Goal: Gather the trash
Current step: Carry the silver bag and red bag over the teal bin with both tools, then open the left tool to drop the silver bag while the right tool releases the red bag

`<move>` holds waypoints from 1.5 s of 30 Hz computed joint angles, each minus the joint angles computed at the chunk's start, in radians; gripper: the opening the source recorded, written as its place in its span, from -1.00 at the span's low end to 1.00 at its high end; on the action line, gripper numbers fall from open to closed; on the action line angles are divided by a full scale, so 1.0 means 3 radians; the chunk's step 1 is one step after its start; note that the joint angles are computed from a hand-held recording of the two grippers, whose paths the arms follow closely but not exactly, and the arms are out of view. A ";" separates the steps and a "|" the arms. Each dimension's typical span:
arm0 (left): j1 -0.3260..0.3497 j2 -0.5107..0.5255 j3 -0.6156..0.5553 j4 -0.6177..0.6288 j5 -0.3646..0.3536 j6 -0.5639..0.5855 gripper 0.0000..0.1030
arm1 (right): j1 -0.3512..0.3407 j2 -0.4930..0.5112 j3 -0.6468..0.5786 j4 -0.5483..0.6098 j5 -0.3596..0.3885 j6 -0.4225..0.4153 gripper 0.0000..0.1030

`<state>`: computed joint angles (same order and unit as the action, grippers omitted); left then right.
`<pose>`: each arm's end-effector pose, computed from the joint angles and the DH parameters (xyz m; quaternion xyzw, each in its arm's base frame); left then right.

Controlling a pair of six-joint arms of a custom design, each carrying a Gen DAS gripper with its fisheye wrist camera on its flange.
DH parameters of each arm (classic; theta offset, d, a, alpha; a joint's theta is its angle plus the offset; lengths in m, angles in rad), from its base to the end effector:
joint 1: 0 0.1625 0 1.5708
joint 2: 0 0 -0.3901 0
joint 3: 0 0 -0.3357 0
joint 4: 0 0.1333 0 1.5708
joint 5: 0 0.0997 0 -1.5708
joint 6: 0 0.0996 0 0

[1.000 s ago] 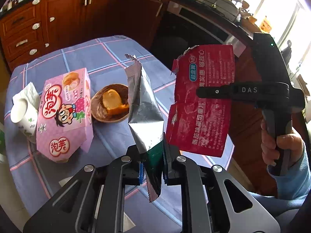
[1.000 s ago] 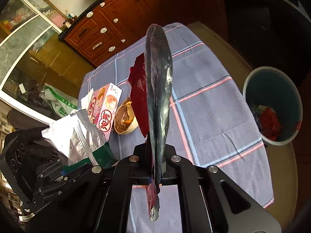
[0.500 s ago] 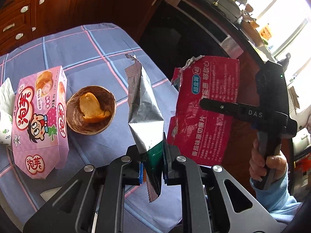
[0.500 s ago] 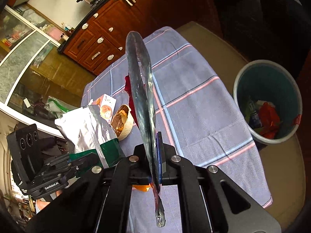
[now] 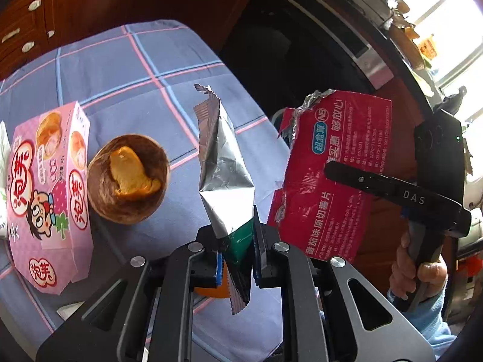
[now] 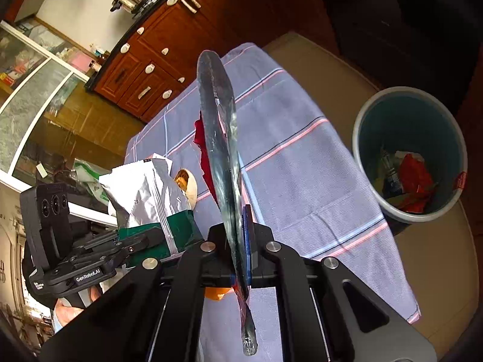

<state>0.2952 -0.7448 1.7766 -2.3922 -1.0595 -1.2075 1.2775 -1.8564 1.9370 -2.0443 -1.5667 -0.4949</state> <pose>-0.4622 -0.3308 0.0330 0.0593 0.9607 -0.2051 0.1774 0.0254 -0.3784 0.4559 0.0991 -0.9757 0.1810 0.0731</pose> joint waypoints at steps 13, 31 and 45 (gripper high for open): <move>0.0136 0.1166 -0.1616 0.0346 0.0021 0.1046 -0.72 | -0.0569 0.0060 -0.0597 0.0005 0.0331 -0.0032 -0.92; 0.0672 0.2692 -0.3987 0.1133 -0.0473 0.1782 -0.71 | -0.0944 0.0819 -0.1260 -0.0517 -0.0068 0.0093 -0.92; 0.0832 0.3009 -0.4536 0.1680 -0.0525 0.1645 0.42 | -0.0995 0.1194 -0.1404 -0.0409 -0.0186 0.0278 0.62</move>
